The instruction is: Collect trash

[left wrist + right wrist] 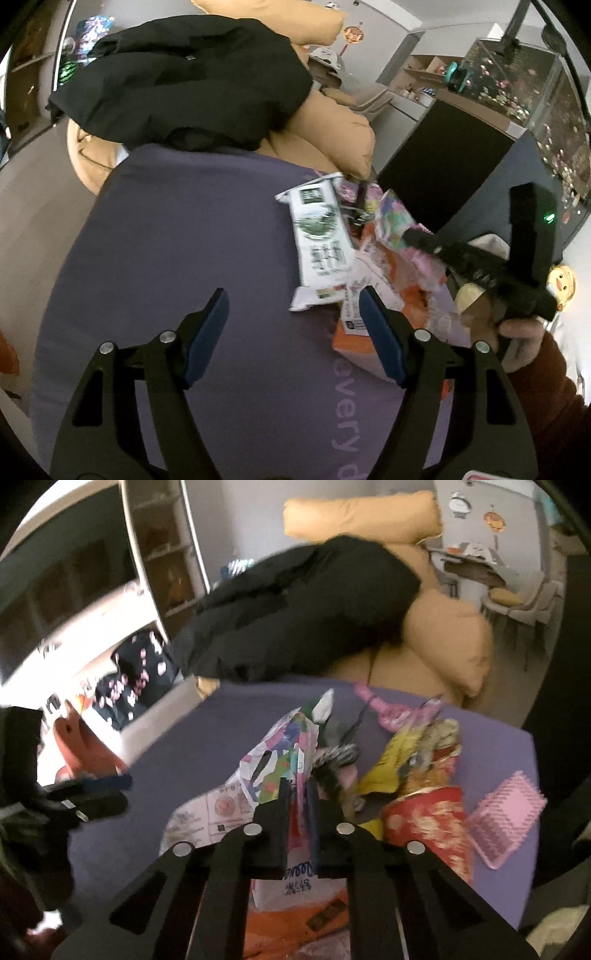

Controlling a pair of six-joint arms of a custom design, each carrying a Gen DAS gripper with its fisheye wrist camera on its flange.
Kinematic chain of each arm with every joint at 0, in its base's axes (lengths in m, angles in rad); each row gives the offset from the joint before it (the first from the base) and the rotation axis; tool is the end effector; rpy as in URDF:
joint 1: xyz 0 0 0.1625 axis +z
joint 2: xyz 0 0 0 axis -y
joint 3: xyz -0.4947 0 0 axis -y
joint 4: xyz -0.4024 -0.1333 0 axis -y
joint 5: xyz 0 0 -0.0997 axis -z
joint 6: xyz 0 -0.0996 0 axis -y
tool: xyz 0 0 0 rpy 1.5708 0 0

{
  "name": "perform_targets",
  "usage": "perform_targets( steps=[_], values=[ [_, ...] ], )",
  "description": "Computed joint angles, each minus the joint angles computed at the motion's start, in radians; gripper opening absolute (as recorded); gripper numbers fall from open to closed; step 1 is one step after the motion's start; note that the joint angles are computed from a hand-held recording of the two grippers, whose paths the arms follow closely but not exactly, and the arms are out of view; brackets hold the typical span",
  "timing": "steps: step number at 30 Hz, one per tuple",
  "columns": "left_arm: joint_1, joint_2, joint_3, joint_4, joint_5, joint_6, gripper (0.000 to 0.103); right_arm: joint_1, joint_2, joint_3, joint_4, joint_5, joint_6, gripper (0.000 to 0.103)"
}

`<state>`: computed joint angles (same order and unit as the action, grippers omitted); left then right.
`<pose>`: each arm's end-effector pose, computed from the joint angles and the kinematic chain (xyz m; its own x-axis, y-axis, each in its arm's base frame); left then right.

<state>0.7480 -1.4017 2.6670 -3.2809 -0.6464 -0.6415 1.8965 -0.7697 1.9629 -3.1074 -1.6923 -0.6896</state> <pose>-0.0899 -0.3737 0.2551 -0.9259 -0.2008 -0.3199 0.1344 0.6163 -0.7759 0.3167 -0.5588 0.0732 -0.5439 -0.7828 0.3023 -0.8391 0.5108 -0.1872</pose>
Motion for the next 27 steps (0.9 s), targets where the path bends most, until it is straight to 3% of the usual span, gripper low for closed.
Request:
perform_targets(
  steps=[5,10,14,17,22,24,27],
  values=[
    [-0.016,0.053,-0.003,-0.039,-0.037,0.014,0.068,0.001,-0.087,0.044,-0.046,0.026,0.035,0.008],
    [-0.024,0.112,-0.021,-0.057,-0.052,0.034,0.064,-0.015,-0.16,0.121,-0.126,-0.02,0.07,0.008],
    [0.005,0.161,-0.06,-0.078,-0.074,0.068,0.064,-0.033,-0.185,0.226,-0.296,-0.101,0.025,0.008],
    [0.021,0.196,-0.094,-0.06,-0.072,0.076,0.061,-0.063,-0.214,0.278,-0.32,-0.091,0.032,0.008],
    [0.037,0.235,-0.125,-0.036,-0.079,0.058,0.045,-0.099,-0.228,0.346,-0.412,-0.09,0.027,0.008],
    [0.035,0.235,-0.124,-0.038,-0.081,0.059,0.027,-0.111,-0.234,0.358,-0.42,-0.081,0.024,0.008],
    [0.003,0.218,-0.12,-0.029,-0.042,0.056,0.018,-0.118,-0.244,0.363,-0.426,-0.076,0.025,0.008]
  ],
)
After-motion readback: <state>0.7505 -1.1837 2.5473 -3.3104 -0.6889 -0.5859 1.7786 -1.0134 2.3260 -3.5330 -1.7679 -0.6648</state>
